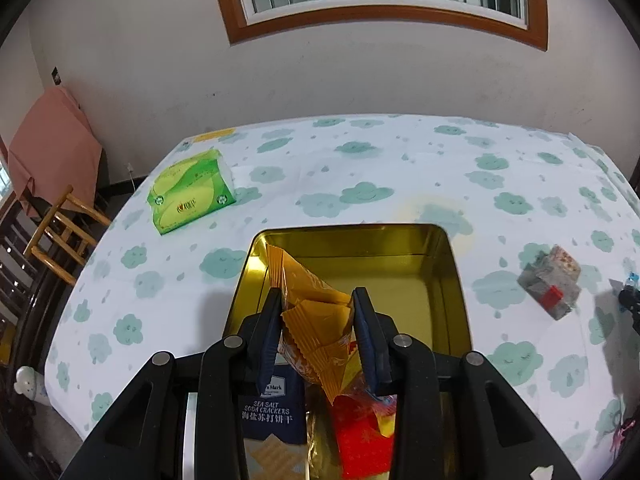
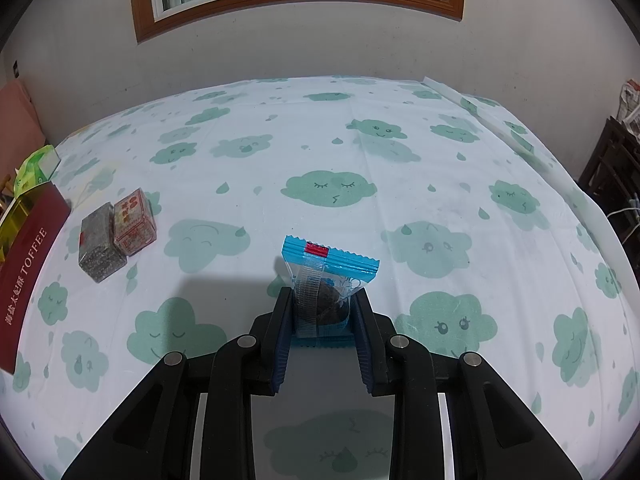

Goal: Organize snacks
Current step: 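Carry the orange snack bag into the tin and open the left gripper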

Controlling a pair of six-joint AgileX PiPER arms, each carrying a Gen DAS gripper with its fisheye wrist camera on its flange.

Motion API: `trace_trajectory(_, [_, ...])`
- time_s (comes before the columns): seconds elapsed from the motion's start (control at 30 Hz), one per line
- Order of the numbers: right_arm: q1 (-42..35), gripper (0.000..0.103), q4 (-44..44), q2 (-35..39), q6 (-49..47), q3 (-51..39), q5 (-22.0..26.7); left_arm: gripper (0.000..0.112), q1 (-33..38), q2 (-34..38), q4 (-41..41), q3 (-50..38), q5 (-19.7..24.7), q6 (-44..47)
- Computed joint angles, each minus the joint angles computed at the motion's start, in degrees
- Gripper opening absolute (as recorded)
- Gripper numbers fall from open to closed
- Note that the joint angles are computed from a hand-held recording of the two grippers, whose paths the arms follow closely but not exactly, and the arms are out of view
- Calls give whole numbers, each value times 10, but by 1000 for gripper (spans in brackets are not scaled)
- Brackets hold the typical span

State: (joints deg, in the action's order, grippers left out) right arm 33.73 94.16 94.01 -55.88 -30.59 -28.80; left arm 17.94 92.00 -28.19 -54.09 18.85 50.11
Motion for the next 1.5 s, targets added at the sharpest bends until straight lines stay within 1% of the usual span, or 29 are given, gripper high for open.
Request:
trace_trajectory(0.43, [5, 30, 12, 3, -8, -6, -5, 31, -9, 38, 38, 8, -29, -29])
trace_trajectory(0.7, [7, 30, 14, 4, -9, -7, -7, 31, -9, 44, 25, 11, -30, -15])
trace_trajectory(0.93, [9, 30, 19, 6, -12, -9, -9, 35, -8, 46, 26, 6, -14, -11])
trace_trajectory(1.07, [10, 30, 22, 6, -15, -10, -10, 40, -6, 44, 20, 5, -9, -4])
trace_trajectory(1.17, [11, 30, 24, 6, -16, -11, -11, 45, -7, 35, 19, 12, -16, 0])
trace_trajectory(1.3, [12, 30, 26, 6, -18, -11, -12, 47, -2, 20, -5, 18, -7, 26])
trace_trajectory(1.5, [14, 30, 31, 7, -22, -13, -14, 59, 8, -25, -67, 41, 5, 95])
